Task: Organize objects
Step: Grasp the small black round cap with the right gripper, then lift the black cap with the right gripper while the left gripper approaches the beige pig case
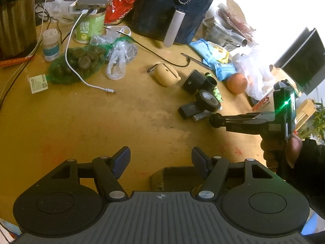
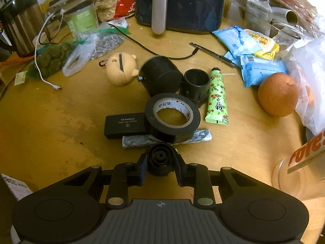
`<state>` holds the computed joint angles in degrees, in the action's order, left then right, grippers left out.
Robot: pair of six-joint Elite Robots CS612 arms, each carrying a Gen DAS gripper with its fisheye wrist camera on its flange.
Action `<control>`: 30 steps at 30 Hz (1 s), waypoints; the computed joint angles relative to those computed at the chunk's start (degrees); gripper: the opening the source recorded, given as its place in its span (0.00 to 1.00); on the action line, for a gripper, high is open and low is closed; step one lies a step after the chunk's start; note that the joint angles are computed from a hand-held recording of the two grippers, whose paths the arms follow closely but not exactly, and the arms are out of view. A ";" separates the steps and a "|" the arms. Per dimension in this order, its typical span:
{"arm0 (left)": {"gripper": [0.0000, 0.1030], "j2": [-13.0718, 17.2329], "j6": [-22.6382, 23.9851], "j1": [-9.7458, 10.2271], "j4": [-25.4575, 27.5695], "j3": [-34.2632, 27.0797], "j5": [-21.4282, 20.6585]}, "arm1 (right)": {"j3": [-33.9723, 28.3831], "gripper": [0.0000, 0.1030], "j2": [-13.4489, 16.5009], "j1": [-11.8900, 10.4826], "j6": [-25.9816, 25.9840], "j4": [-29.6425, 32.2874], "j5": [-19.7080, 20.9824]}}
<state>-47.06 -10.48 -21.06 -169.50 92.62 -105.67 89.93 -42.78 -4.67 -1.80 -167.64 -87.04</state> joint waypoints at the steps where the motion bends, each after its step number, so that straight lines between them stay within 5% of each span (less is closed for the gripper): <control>1: 0.64 -0.11 0.02 -0.13 -0.20 0.10 0.22 | 0.36 0.30 -0.22 -0.10 0.06 -0.41 0.30; 16: 0.64 -0.70 1.67 -1.89 -1.54 0.08 2.70 | 8.01 0.30 -4.58 -1.50 1.57 -8.80 3.25; 30: 0.64 1.79 7.06 -3.06 -1.24 -4.67 4.42 | 11.97 0.30 -7.15 -2.47 6.18 -13.61 3.17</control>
